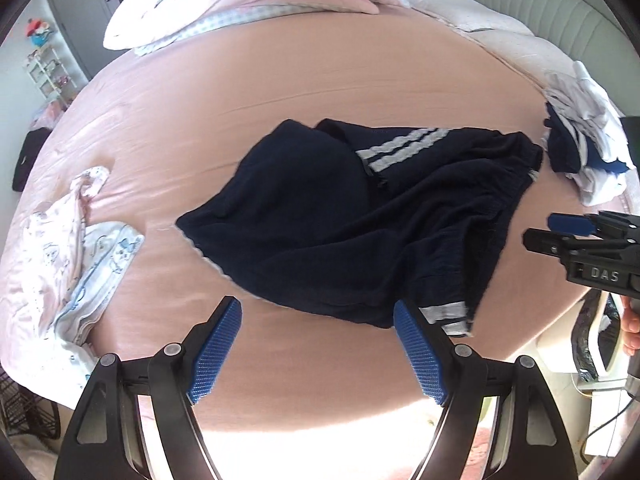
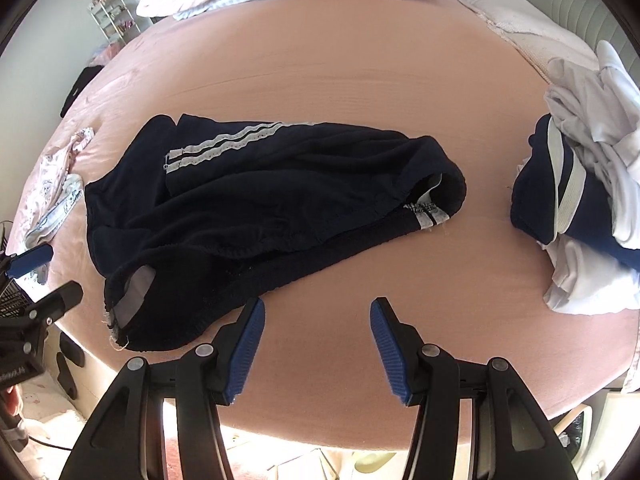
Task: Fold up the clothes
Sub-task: 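Open both grippers and release the navy pants onto the bed, then grasp the pants leg hem with the left gripper while the right gripper grasps the other hem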
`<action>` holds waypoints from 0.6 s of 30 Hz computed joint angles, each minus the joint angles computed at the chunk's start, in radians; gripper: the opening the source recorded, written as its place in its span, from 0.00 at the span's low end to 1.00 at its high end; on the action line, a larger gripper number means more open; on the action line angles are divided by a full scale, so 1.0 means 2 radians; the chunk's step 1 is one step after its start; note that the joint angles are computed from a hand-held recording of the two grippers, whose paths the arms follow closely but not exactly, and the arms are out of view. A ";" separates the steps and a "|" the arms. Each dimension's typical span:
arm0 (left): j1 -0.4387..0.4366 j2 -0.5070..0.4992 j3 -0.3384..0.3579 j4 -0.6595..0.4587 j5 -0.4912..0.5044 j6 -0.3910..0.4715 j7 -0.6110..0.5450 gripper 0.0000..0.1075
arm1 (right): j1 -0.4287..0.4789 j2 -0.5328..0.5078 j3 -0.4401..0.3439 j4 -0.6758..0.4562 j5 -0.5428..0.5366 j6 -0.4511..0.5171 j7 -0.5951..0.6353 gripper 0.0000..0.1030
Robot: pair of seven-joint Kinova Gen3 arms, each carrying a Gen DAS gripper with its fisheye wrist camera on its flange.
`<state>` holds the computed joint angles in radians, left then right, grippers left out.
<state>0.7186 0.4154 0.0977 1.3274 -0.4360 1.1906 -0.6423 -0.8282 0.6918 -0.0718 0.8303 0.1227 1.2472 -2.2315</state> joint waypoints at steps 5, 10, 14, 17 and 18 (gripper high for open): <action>-0.032 -0.021 -0.005 0.036 0.018 -0.026 0.012 0.72 | 0.017 -0.024 -0.019 0.052 -0.036 -0.065 -0.018 0.53; -0.062 -0.025 -0.010 0.056 0.023 -0.045 0.018 0.72 | 0.016 -0.015 -0.042 0.044 -0.061 -0.086 0.024 0.53; -0.088 -0.028 -0.009 0.069 0.036 -0.064 0.003 0.72 | -0.002 0.011 -0.039 0.000 -0.063 -0.066 0.046 0.53; -0.110 -0.038 -0.007 0.088 0.056 -0.103 -0.012 0.72 | -0.011 0.024 -0.035 -0.022 -0.065 -0.057 0.057 0.53; -0.118 -0.039 -0.006 0.092 0.064 -0.113 -0.019 0.72 | -0.013 0.024 -0.034 -0.022 -0.066 -0.060 0.061 0.53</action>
<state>0.4832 0.3367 0.0860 1.5105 -0.3074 0.9646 -0.6804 -0.8544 0.7402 -0.1398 0.7865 -0.0083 1.1265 -2.1104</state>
